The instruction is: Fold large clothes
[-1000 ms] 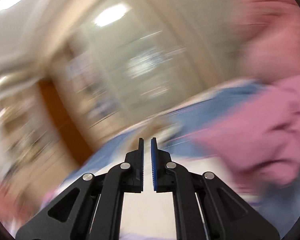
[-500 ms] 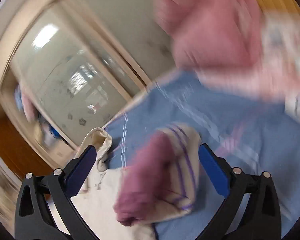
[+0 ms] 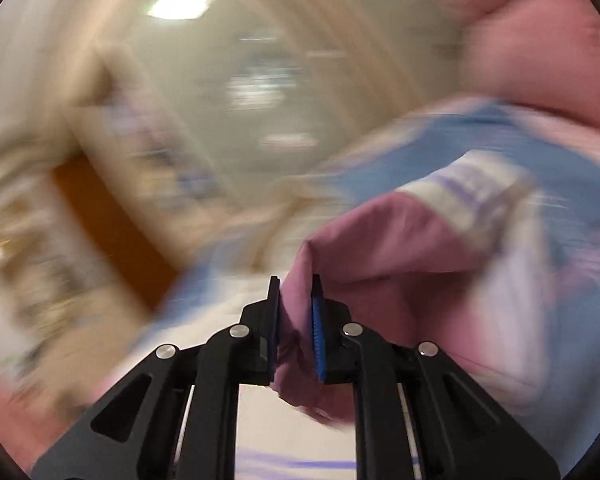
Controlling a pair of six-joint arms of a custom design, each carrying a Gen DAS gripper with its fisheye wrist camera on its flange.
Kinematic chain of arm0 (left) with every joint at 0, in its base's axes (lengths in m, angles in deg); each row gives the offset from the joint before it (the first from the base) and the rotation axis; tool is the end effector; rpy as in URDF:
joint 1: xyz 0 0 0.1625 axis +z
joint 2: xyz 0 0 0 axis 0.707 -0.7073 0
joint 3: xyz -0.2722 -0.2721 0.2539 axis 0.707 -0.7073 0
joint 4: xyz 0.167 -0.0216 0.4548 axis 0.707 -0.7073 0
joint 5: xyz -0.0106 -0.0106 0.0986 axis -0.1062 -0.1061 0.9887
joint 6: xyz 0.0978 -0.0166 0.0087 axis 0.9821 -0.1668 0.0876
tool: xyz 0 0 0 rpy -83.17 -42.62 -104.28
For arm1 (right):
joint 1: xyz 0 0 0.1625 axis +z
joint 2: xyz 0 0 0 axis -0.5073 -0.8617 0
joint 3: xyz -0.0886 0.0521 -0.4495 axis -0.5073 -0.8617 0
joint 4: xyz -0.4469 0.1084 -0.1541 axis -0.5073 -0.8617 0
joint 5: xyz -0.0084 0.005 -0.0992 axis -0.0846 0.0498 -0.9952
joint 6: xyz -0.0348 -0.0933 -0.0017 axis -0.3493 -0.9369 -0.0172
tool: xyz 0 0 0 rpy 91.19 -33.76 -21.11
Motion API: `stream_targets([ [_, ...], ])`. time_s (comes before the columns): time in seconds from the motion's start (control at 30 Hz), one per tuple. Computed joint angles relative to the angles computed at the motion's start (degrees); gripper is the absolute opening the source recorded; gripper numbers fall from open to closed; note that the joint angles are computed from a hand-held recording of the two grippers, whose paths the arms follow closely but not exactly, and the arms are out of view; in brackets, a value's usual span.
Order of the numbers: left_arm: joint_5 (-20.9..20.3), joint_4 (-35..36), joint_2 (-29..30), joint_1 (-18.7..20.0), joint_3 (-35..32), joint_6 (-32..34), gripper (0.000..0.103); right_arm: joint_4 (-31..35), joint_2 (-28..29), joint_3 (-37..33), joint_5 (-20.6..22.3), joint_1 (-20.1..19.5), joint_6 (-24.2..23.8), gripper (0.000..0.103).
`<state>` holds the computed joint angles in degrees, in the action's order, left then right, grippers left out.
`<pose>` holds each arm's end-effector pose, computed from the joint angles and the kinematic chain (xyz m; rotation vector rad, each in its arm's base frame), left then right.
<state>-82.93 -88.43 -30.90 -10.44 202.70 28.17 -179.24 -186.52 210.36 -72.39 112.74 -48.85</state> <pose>-0.2679 -0.4284 0.0660 0.7358 2.3658 -0.5706 0.1029 -0.3298 0.3407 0.1563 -2.4952 1.7869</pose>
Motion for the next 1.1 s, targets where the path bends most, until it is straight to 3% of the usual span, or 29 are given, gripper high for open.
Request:
stream_targets([
  [0.07, 1.0, 0.1, -0.5, 0.0, 0.2, 0.1, 0.101, 9.2, -0.9, -0.4, 12.0, 3.3, -9.1, 0.015],
  [0.13, 1.1, -0.3, -1.1, 0.2, 0.5, 0.6, 0.101, 12.2, 0.1, -0.5, 17.1, 4.4, -16.2, 0.030],
  [0.17, 0.9, -0.7, -1.3, 0.2, 0.6, 0.8, 0.101, 10.1, 0.6, 0.0, 16.1, 5.5, -18.3, 0.072],
  [0.2, 0.8, -1.3, -1.5, 0.3, 0.7, 1.1, 0.101, 5.5, 1.9, 0.4, 12.8, 6.6, -17.9, 0.100],
  [0.23, 0.6, -2.3, -1.7, 0.3, 1.0, 1.5, 0.101, 0.6, 2.6, 1.0, 11.9, 5.9, -17.6, 0.102],
  [0.3, 2.4, -2.2, -1.5, -0.1, 1.1, 1.3, 0.101, -2.2, 1.6, 1.3, 13.1, 2.3, -12.7, 0.102],
  [0.43, 2.0, -4.1, -2.5, 0.3, 1.6, 1.3, 0.101, 0.9, -1.7, 0.2, 14.8, -7.3, 0.5, 0.102],
  [0.57, 6.6, -8.2, -5.6, -0.3, 3.0, -0.7, 0.101, 3.5, -4.6, 1.1, 13.1, -12.4, 7.1, 0.102],
  [0.6, 5.5, -8.5, -7.3, 0.2, 3.3, -1.2, 0.101, 4.6, -6.4, 2.1, 14.7, -14.8, 7.6, 0.102],
  [0.67, -0.8, -7.0, -11.7, 1.8, 3.6, -2.6, 0.101, 5.7, -7.0, 2.3, 15.9, -16.7, 8.5, 0.102],
  [0.7, -4.2, -5.3, -14.0, 2.5, 3.9, -3.3, 0.101, 5.8, -7.6, 2.6, 15.6, -17.0, 8.5, 0.102],
  [0.83, -9.8, -0.9, -17.5, 2.0, 5.3, -3.3, 0.101, 4.7, -7.4, 3.0, 11.2, -15.1, 6.3, 0.102],
  [0.97, -21.2, 2.5, -15.2, 3.6, 5.1, -0.2, 0.101, 0.8, -1.8, 1.7, 0.8, -8.0, 3.4, 0.102],
  [1.03, -21.8, 3.8, -13.2, 3.0, 5.2, -1.2, 0.101, 0.1, -0.8, 1.7, -1.5, -6.2, 2.2, 0.102],
  [1.1, -23.8, 4.4, -11.9, 3.5, 5.0, -1.9, 0.101, 0.1, -0.8, 2.0, -1.0, -6.2, 1.7, 0.102],
])
